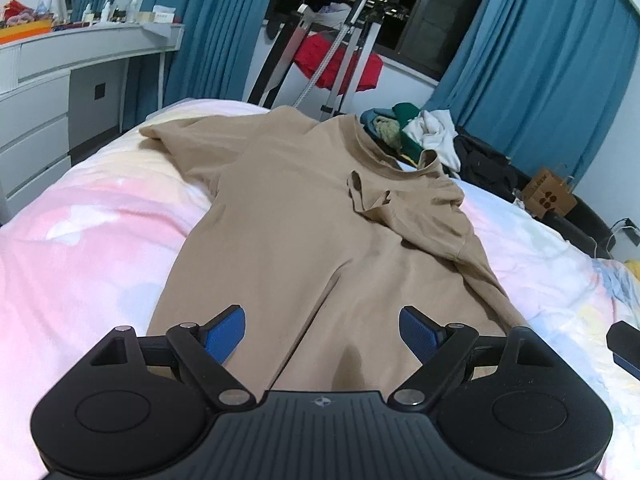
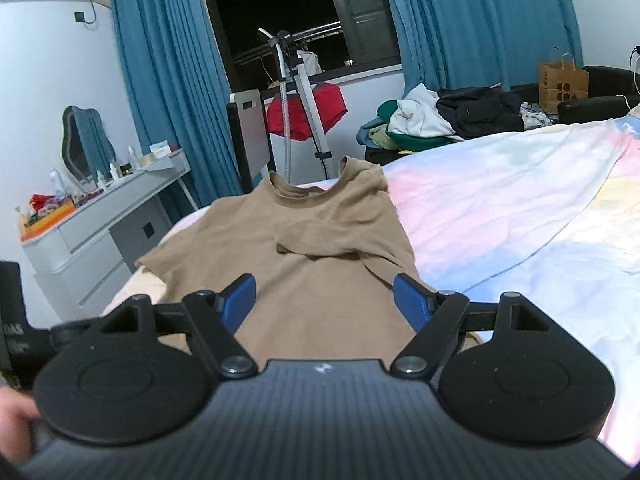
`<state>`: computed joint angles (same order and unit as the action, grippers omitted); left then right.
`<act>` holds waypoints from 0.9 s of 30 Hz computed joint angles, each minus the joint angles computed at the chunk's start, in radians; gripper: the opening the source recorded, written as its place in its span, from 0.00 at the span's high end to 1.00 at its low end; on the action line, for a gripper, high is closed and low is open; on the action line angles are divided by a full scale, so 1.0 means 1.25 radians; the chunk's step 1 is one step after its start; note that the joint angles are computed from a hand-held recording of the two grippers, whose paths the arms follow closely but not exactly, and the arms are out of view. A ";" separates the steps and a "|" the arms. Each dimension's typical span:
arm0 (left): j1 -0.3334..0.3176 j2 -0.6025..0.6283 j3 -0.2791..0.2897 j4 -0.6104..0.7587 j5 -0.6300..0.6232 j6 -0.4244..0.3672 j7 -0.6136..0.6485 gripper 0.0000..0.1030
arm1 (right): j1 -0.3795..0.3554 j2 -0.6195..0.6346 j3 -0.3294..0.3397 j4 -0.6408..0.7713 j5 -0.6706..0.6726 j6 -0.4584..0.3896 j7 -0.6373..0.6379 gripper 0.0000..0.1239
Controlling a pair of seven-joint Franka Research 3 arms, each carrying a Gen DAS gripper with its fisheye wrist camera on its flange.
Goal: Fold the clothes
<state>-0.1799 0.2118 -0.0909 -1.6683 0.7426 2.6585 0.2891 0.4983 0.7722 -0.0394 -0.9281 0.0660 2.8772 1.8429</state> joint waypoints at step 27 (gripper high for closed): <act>-0.190 0.384 -0.055 0.509 -0.217 -0.092 0.351 0.29 | 0.272 -0.024 -0.646 -0.267 -0.151 0.125 0.775 0.37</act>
<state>-0.4174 0.6924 -0.1592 -1.0326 0.4710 2.5441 0.7273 0.8389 0.7427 -0.8475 -1.2625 -0.1223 3.0331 2.8121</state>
